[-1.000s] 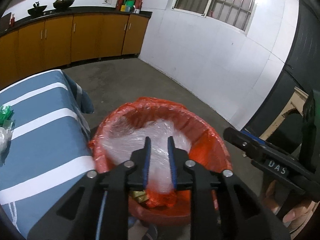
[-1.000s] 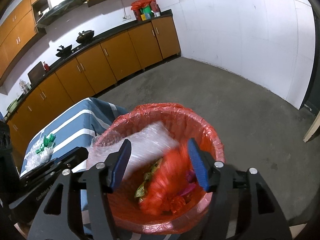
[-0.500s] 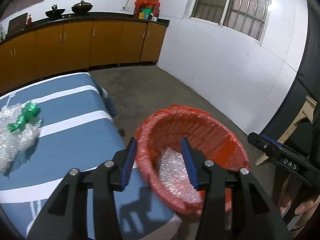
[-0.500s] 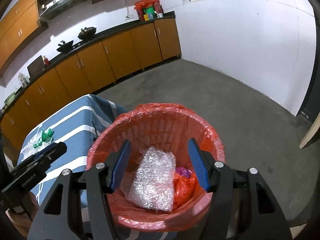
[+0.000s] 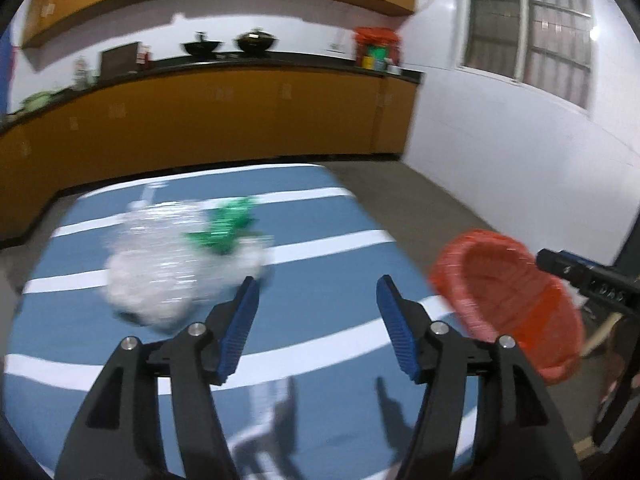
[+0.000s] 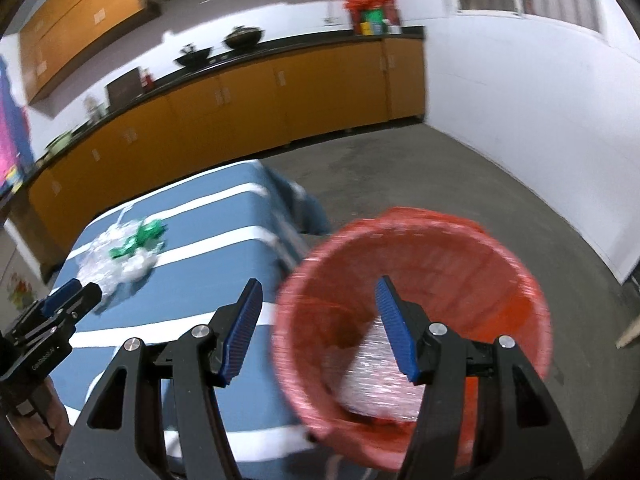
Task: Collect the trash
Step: 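Move both open tools back over the remaining bubble wrap and green bag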
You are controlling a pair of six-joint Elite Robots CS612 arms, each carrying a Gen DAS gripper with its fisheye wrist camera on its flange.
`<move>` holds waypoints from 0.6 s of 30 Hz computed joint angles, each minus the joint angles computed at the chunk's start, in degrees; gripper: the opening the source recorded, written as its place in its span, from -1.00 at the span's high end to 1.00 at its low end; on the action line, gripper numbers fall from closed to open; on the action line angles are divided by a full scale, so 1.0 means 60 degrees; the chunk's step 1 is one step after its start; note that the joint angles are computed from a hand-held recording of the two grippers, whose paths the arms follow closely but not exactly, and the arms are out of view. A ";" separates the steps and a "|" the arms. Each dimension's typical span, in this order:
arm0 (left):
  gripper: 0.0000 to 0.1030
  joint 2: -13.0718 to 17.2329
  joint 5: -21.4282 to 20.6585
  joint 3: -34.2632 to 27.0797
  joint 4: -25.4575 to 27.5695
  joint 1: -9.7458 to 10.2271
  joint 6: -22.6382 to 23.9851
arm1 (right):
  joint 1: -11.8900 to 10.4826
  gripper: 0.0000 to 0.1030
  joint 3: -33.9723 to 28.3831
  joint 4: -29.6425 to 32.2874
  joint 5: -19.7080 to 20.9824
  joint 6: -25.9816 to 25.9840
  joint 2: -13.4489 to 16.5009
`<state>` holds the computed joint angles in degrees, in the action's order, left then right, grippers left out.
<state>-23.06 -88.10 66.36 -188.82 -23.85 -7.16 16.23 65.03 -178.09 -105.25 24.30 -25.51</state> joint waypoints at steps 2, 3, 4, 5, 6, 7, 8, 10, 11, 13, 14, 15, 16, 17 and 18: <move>-0.28 -0.0048 0.0421 0.0155 -0.0137 0.0076 -0.0060 | 0.0082 -0.16 -0.0406 0.0189 0.0158 -0.0221 0.0188; -0.31 -0.0069 0.0723 0.0240 -0.0210 0.0133 -0.0107 | 0.0136 -0.15 -0.0726 0.0346 0.0272 -0.0380 0.0335; -0.34 -0.0086 0.1010 0.0304 -0.0246 0.0188 -0.0162 | 0.0183 -0.15 -0.0910 0.0427 0.0334 -0.0465 0.0419; -0.34 -0.0099 0.1229 0.0356 -0.0273 0.0245 -0.0232 | 0.0226 -0.15 -0.1179 0.0549 0.0436 -0.0576 0.0543; -0.37 -0.0114 0.1383 0.0424 -0.0319 0.0292 -0.0305 | 0.0259 -0.15 -0.1409 0.0650 0.0527 -0.0666 0.0648; -0.39 -0.0131 0.1552 0.0475 -0.0326 0.0339 -0.0409 | 0.0313 -0.15 -0.1789 0.0819 0.0647 -0.0806 0.0825; -0.39 -0.0145 0.1679 0.0509 -0.0320 0.0394 -0.0516 | 0.0361 -0.14 -0.2098 0.0966 0.0720 -0.0900 0.0972; -0.41 -0.0164 0.1916 0.0574 -0.0296 0.0532 -0.0784 | 0.0442 -0.13 -0.2710 0.1263 0.0913 -0.1087 0.1262; -0.42 -0.0175 0.2000 0.0608 -0.0304 0.0575 -0.0856 | 0.0486 -0.11 -0.3111 0.1458 0.0996 -0.1201 0.1455; -0.43 -0.0182 0.2240 0.0657 -0.0331 0.0690 -0.0992 | 0.0571 -0.08 -0.3797 0.1816 0.1099 -0.1380 0.1783; -0.43 -0.0184 0.2350 0.0679 -0.0355 0.0734 -0.1034 | 0.0610 -0.07 -0.4197 0.2018 0.1138 -0.1444 0.1976; -0.44 -0.0192 0.2419 0.0710 -0.0382 0.0768 -0.1061 | 0.0642 -0.07 -0.4602 0.2223 0.1184 -0.1498 0.2170; -0.44 -0.0196 0.2481 0.0729 -0.0407 0.0813 -0.1090 | 0.0678 -0.06 -0.5238 0.2550 0.1268 -0.1577 0.2474; -0.44 -0.0192 0.2543 0.0731 -0.0418 0.0852 -0.1120 | 0.0706 -0.05 -0.5609 0.2741 0.1287 -0.1615 0.2651; -0.45 -0.0193 0.2600 0.0752 -0.0439 0.0874 -0.1150 | 0.0738 -0.05 -0.6369 0.3148 0.1334 -0.1676 0.3014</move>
<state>-24.22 -72.50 70.88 -191.45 -18.60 -14.06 20.66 26.82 -159.21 -97.25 14.24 -7.43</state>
